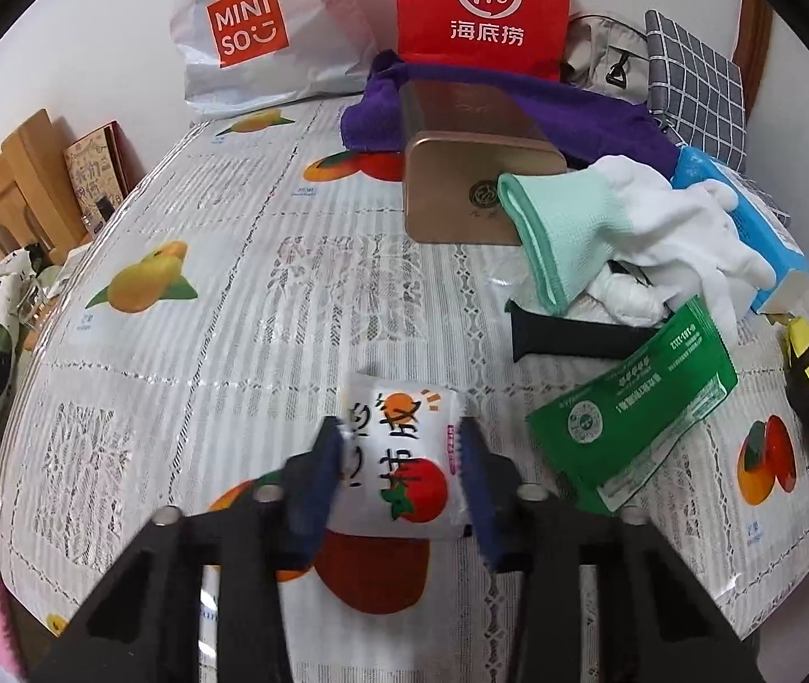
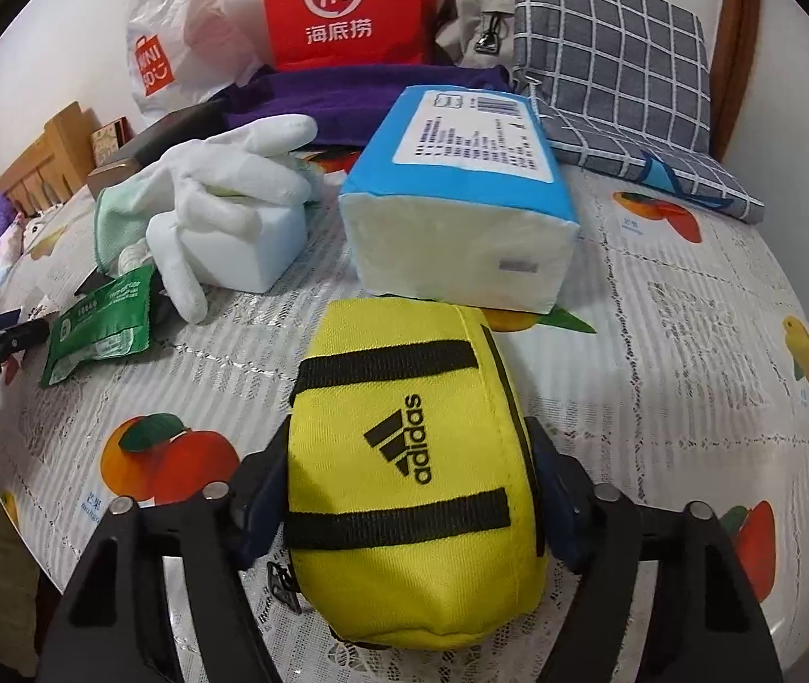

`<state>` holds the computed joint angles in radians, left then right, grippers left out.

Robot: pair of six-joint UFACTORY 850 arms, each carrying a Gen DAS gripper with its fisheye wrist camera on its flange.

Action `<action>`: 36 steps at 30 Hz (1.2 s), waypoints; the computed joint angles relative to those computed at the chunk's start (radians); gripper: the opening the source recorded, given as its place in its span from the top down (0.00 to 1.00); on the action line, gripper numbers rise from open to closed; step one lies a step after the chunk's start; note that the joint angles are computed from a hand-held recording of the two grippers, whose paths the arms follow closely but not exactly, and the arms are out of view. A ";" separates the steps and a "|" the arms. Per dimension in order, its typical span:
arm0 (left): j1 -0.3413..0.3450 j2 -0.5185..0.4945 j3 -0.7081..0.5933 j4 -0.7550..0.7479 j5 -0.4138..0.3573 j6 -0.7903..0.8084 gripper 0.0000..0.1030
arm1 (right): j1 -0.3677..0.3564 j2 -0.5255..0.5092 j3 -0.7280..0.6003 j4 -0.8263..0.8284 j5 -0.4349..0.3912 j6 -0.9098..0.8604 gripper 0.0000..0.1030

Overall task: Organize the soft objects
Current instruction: 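Carry both items onto the purple towel and open both grippers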

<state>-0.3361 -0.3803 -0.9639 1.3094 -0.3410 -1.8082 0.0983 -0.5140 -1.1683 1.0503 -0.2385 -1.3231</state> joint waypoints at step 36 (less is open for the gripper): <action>0.044 -0.066 -0.326 -0.169 -0.054 0.311 0.80 | 0.004 -0.070 -0.339 -0.212 -0.145 0.357 0.38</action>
<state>-0.2921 -0.4461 -1.2894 1.1403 -0.3955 -1.4971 0.1019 -0.5836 -1.5074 0.8385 -0.3837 -0.9657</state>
